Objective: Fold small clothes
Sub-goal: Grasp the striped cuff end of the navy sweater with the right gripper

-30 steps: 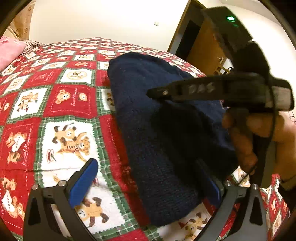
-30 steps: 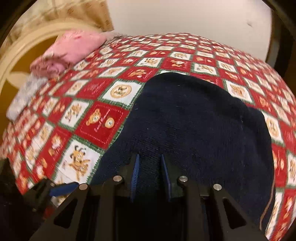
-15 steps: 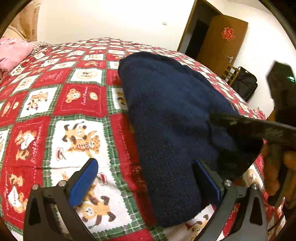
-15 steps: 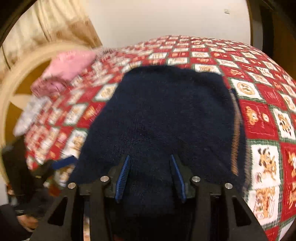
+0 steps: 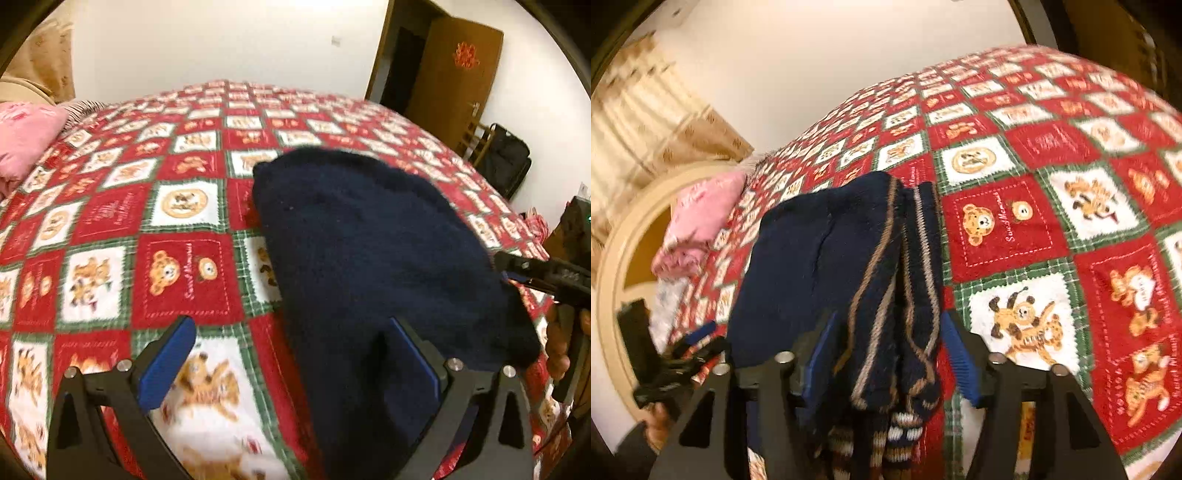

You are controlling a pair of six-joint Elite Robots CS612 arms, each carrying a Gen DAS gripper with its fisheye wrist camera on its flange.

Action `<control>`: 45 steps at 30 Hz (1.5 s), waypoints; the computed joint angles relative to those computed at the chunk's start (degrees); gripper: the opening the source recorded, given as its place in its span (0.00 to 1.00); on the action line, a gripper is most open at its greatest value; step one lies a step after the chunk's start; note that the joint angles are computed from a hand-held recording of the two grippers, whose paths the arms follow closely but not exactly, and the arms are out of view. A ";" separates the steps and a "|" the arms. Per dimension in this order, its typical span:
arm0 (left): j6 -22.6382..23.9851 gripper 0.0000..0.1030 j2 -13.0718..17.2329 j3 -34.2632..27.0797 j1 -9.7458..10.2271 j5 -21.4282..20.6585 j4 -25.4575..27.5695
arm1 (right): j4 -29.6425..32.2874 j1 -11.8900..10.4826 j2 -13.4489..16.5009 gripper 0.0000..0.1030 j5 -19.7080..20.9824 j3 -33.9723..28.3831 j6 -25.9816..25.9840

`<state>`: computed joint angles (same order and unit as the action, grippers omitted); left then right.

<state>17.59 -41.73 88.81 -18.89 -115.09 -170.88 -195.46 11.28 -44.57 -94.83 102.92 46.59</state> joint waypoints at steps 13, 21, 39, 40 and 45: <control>-5.47 1.00 4.06 -6.87 1.05 -11.17 9.89 | -2.76 -2.21 3.09 0.61 6.70 -2.11 -1.09; 0.69 1.00 3.58 -6.90 -0.35 -8.70 11.61 | -3.30 -2.35 3.99 0.58 7.88 -3.03 -1.79; 1.80 1.00 3.56 -5.31 -1.67 -3.80 4.23 | -7.93 -2.55 6.66 0.43 8.07 -5.03 -1.19; 1.74 1.00 3.59 -5.37 -1.66 -3.94 4.35 | -8.55 -2.64 6.78 0.43 8.37 -4.92 -0.99; 1.90 1.00 3.43 -4.67 -1.99 -3.16 2.51 | -7.46 -2.41 6.70 0.41 7.73 -5.16 -1.85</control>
